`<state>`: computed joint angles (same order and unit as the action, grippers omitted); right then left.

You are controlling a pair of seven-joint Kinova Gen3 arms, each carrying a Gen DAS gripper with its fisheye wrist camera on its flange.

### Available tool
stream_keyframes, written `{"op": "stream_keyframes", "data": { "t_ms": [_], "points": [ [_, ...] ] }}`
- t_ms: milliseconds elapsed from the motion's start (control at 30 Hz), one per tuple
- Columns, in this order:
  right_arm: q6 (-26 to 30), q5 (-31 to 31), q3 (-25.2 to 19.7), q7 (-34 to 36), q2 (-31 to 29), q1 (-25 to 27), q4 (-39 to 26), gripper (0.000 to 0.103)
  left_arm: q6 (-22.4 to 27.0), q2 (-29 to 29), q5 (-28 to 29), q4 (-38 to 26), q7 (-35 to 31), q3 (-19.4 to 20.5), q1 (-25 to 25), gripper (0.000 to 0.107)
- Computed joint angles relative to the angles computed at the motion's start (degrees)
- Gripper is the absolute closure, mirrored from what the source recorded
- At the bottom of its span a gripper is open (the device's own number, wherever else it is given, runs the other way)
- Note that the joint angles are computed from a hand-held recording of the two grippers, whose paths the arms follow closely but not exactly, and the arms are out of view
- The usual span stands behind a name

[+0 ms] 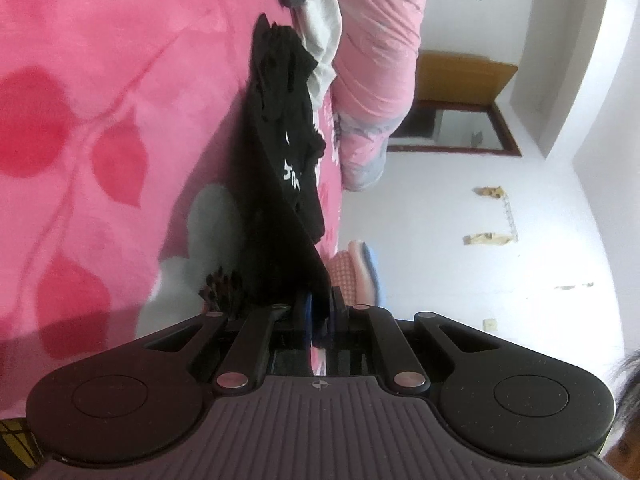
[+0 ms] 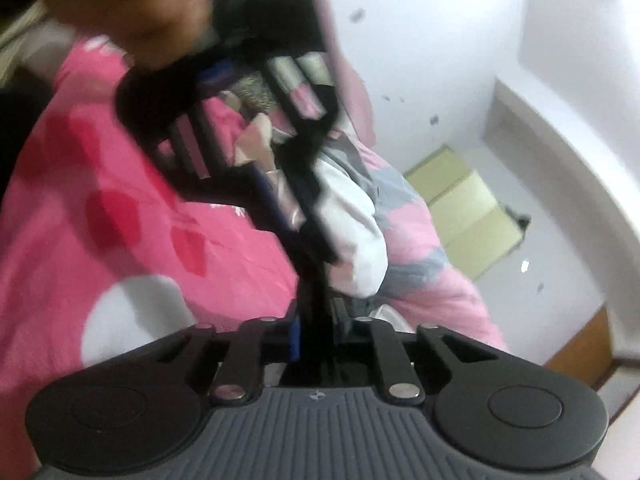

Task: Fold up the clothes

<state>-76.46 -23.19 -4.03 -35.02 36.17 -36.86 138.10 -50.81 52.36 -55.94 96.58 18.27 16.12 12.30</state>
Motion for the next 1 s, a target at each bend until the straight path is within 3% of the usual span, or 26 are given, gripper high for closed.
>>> {"op": "stream_keyframes", "data": {
  "t_ms": [100, 233, 300, 367, 500, 700, 900, 1000],
  "points": [
    [4.5, 1.3, -1.3, -3.8, -3.4, 1.9, 0.9, 0.095, -1.3, 0.7, 2.3, 1.6, -1.3, -0.1, -0.6, 0.101],
    [12.2, 4.7, 6.1, -10.9, -6.4, -2.6, 1.4, 0.098, -1.7, 1.6, 5.2, 3.3, -2.8, 0.1, -1.1, 0.089],
    [16.9, 7.1, 7.2, -14.7, -8.5, -2.0, 1.2, 0.098, -1.0, 1.8, 5.7, 3.7, -3.4, 0.3, -1.3, 0.082],
    [21.5, 9.6, 5.5, -18.6, -10.2, 1.2, 0.0, 0.099, 0.0, 1.8, 5.6, 3.8, -3.5, 0.7, -1.5, 0.078],
    [30.4, 12.4, -2.3, -27.9, -14.1, 10.9, -1.9, 0.099, -0.5, 2.5, 6.2, 4.2, -4.4, 1.6, -2.3, 0.067],
    [36.3, 19.9, -8.6, -41.9, -17.5, 21.0, -3.4, 0.099, -0.4, 2.7, 5.9, 3.5, -4.4, 2.4, -2.2, 0.052],
    [37.0, 25.6, -3.9, -44.6, -16.4, 17.1, -4.1, 0.098, 3.0, 3.0, 0.5, -1.3, -0.4, 1.9, 0.0, 0.054],
    [37.8, 26.6, -4.0, -45.4, -16.6, 17.2, -3.9, 0.097, 8.6, 1.5, -3.5, -4.1, 2.2, 1.2, 1.9, 0.076]
  ]
}}
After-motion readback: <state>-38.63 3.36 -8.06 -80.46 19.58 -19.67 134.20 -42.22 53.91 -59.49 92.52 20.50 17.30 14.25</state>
